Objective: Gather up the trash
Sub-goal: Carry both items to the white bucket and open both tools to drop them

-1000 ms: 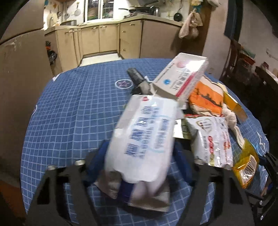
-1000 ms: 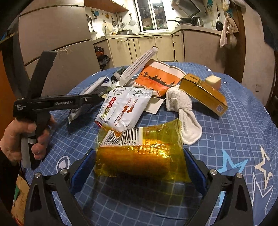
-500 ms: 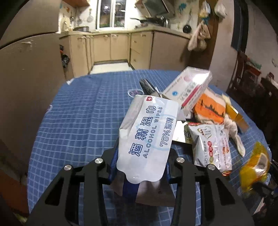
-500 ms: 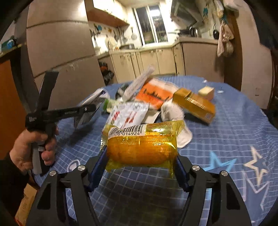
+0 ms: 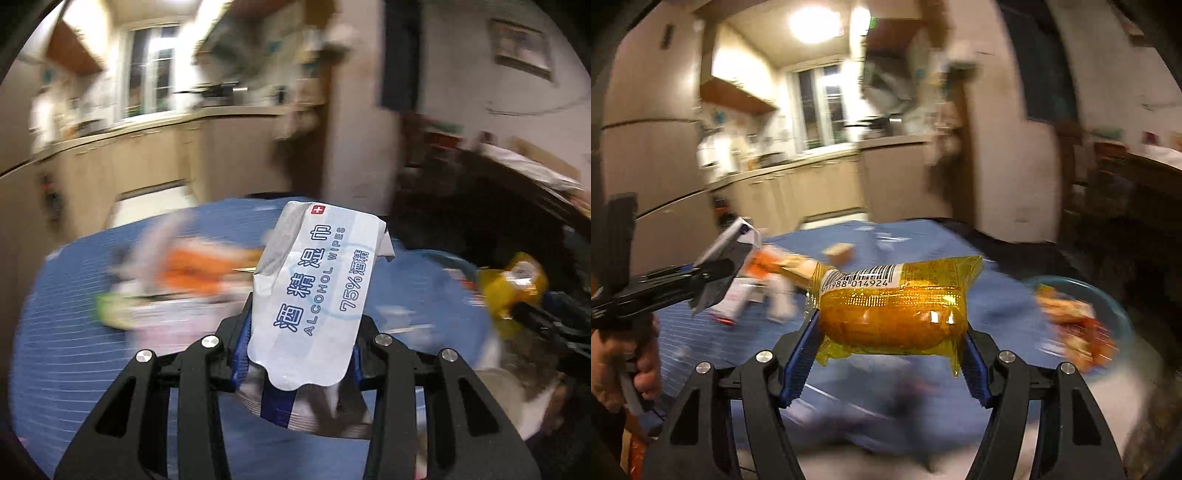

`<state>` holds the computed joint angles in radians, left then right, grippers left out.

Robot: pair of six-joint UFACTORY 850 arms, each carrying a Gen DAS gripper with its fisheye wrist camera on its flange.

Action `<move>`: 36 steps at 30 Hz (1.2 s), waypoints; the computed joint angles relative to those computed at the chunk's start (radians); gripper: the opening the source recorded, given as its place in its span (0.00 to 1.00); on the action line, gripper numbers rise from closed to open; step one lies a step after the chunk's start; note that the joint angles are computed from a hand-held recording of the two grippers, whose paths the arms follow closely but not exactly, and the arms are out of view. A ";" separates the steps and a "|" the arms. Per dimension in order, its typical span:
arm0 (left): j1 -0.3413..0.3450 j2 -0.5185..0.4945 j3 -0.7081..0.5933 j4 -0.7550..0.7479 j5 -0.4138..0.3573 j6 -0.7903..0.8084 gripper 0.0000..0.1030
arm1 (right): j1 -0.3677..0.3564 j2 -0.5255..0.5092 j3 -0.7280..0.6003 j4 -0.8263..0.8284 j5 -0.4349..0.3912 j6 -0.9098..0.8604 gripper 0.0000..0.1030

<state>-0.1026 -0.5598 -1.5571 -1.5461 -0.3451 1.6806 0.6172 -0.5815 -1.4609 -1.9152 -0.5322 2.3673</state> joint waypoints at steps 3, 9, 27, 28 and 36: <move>-0.103 -0.011 0.005 0.007 -0.056 0.018 0.38 | -0.040 0.149 0.215 0.112 -0.078 -0.017 0.68; -0.282 -0.098 -0.050 0.195 -0.119 -0.119 0.38 | -0.176 0.313 0.476 0.344 -0.048 -0.079 0.68; -0.469 -0.451 -0.307 0.901 -0.250 -0.778 0.38 | -0.384 0.166 0.694 0.019 0.347 0.432 0.68; -0.471 -0.462 -0.321 0.921 -0.260 -0.799 0.38 | -0.387 0.160 0.697 -0.042 0.351 0.496 0.69; -0.510 -0.509 -0.382 0.986 -0.276 -0.888 0.39 | -0.389 0.153 0.695 -0.105 0.357 0.565 0.69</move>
